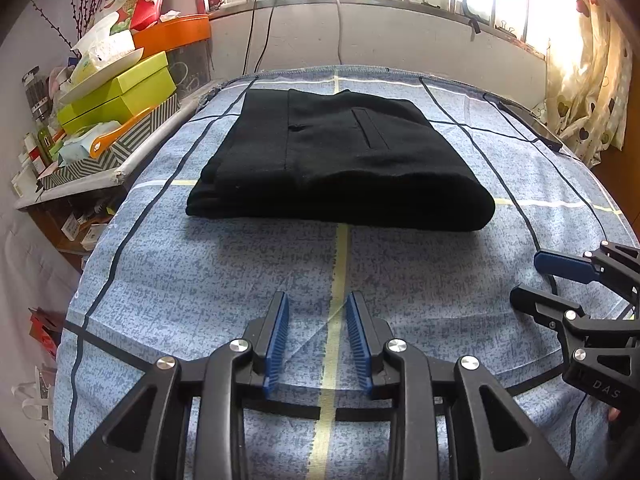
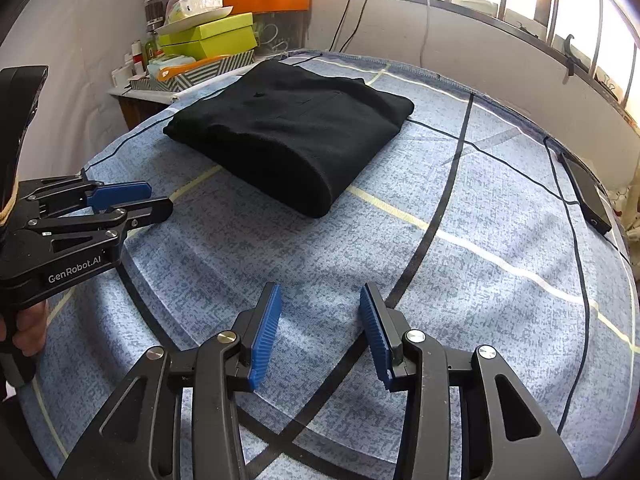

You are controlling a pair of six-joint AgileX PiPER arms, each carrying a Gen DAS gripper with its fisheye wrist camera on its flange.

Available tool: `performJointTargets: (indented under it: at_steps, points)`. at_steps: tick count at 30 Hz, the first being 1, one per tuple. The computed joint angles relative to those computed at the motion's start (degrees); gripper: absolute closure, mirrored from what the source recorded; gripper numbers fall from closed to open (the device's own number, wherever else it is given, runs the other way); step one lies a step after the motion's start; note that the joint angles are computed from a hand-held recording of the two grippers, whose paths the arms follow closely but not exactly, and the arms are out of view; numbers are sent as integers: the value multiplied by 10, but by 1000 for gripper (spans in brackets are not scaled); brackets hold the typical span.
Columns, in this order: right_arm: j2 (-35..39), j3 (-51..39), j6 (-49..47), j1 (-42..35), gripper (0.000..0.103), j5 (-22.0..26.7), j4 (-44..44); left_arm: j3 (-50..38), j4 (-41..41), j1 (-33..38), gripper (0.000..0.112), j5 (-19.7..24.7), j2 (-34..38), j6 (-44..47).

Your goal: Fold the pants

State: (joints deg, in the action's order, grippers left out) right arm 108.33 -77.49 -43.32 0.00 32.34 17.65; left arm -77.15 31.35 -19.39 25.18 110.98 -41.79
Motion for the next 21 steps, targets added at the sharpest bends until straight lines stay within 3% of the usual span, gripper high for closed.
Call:
performJointTargets:
  at_steps: [21]
  points:
    - [0,-1,0,0,61,1,0,-2,9,3,71,6,2,-14]
